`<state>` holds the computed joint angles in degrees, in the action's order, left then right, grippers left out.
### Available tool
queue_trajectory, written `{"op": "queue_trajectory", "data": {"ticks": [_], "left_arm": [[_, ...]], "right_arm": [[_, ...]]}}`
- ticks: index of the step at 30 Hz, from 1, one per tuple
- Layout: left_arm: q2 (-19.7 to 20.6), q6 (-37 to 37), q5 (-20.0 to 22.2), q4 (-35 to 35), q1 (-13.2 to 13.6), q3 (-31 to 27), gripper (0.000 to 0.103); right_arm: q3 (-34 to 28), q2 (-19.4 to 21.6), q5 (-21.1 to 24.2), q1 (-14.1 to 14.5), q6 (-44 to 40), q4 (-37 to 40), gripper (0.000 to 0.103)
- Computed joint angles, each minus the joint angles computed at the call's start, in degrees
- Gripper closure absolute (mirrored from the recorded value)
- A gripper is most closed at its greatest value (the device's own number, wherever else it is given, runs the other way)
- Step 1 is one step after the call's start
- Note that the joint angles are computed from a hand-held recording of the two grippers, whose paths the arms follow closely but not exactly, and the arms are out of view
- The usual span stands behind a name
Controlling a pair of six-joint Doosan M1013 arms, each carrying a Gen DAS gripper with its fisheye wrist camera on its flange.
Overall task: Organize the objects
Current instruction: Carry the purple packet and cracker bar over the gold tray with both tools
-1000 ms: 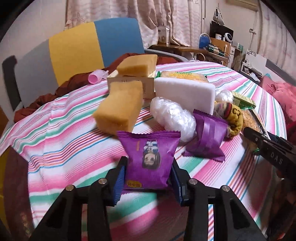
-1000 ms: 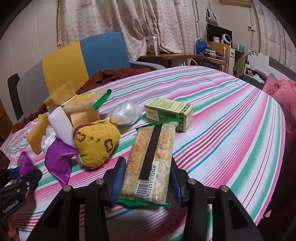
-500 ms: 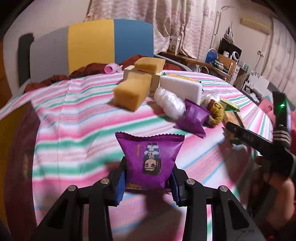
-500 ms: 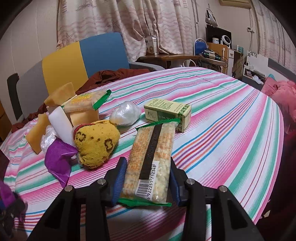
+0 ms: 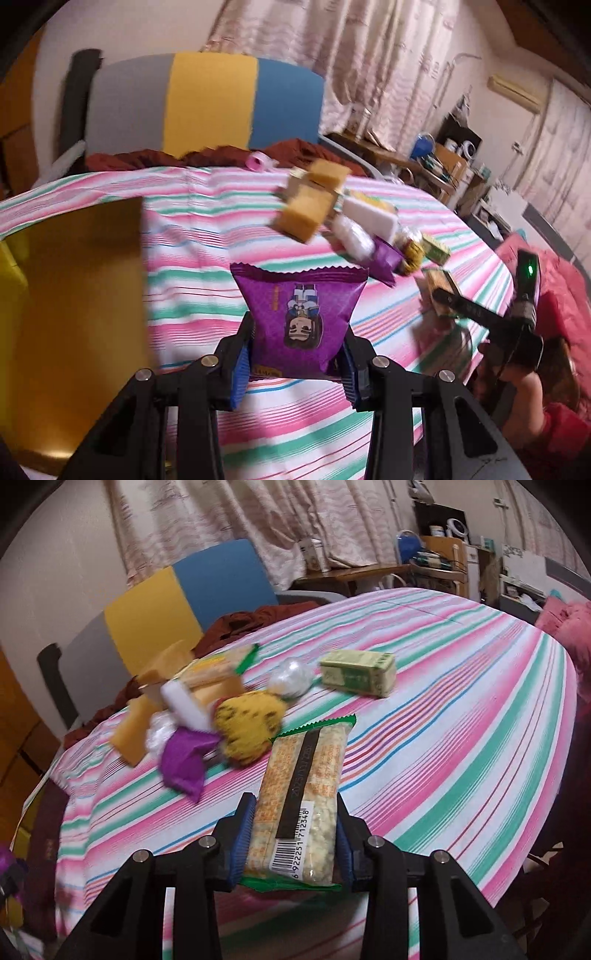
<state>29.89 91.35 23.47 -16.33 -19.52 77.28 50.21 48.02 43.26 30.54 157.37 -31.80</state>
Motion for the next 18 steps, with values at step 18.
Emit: {"op": "queue_trajectory", "data": {"ticks": [18], "left_arm": [[-6.3,-34.9,2.9,31.9,7.8,9.2,0.062]], "right_arm": [[-4.7,0.0,-11.1,4.2,-26.3,16.5,0.064]]}}
